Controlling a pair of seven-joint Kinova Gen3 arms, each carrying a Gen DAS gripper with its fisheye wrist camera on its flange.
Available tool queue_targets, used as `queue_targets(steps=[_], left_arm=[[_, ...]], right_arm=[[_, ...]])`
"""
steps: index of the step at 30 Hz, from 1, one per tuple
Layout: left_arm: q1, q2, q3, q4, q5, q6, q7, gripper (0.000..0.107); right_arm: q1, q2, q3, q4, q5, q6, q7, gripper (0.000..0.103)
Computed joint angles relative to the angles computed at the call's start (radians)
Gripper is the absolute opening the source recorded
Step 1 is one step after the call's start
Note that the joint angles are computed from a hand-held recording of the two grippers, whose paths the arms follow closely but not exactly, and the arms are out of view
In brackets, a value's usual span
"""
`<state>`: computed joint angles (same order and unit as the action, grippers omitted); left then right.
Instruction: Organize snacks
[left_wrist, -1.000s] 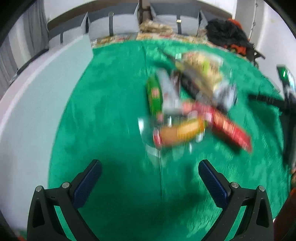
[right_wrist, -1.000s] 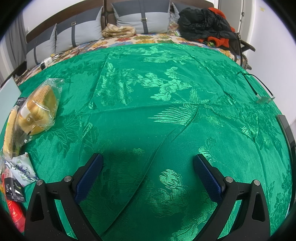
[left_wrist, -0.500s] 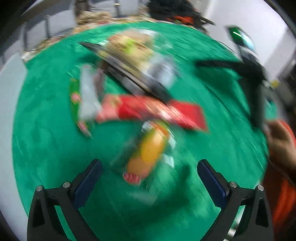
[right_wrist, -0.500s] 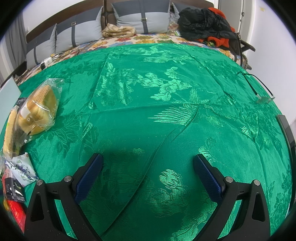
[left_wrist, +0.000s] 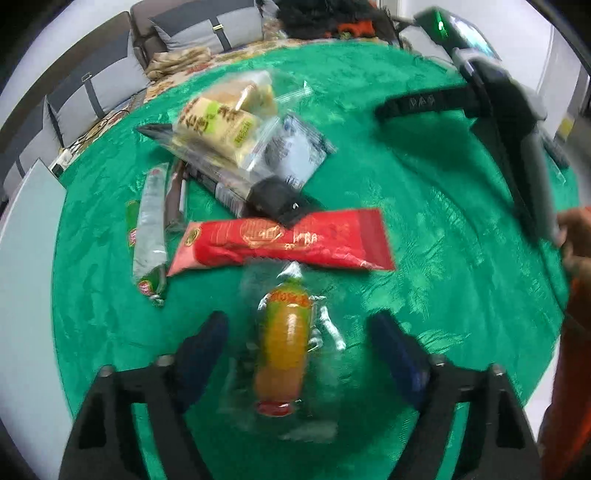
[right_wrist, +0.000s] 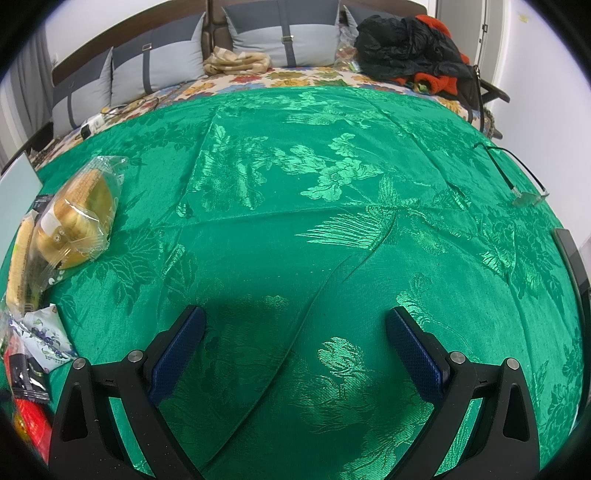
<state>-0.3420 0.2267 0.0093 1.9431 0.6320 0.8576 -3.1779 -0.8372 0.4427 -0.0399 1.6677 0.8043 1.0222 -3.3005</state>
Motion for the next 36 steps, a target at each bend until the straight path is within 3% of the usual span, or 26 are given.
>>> queue_targets(steps=[1,3,7,11,14,18,20,24,36], left_arm=[[0.004,0.010,-0.012,-0.013,-0.001,0.028,0.026,0.055],[0.007,0.013,-0.017,-0.012,0.012,0.035,0.104,0.047],[-0.045,-0.001,-0.033,0.021,0.052,-0.003,0.171,0.046],[-0.065,-0.025,-0.056,0.066,0.103,-0.101,0.215,0.047],[-0.057,-0.004,-0.056,0.065,0.106,-0.148,0.250,0.051],[-0.080,0.011,-0.019,0.089,0.170,-0.206,0.209,0.078],[-0.089,0.009,0.000,0.116,0.206,-0.261,0.149,0.085],[-0.101,0.029,-0.003,0.114,0.227,-0.279,0.149,0.102],[-0.171,0.038,0.000,0.149,0.339,-0.266,-0.020,0.103]], right_arm=[[0.000,0.000,0.000,0.000,0.000,0.000,0.000,0.101],[-0.001,0.000,-0.001,-0.001,0.000,0.002,0.000,0.101],[-0.001,0.000,-0.001,-0.002,-0.001,0.003,0.000,0.101],[0.000,0.000,-0.001,0.000,0.000,0.000,0.000,0.101],[0.000,0.000,-0.001,0.000,0.000,0.000,0.000,0.101],[-0.001,0.000,-0.001,0.000,0.000,0.002,-0.001,0.101],[0.000,0.000,-0.001,0.000,0.000,0.001,0.000,0.101],[0.000,0.000,-0.001,0.000,0.000,0.000,0.000,0.101],[0.000,0.000,-0.001,-0.001,0.000,0.002,0.000,0.101]])
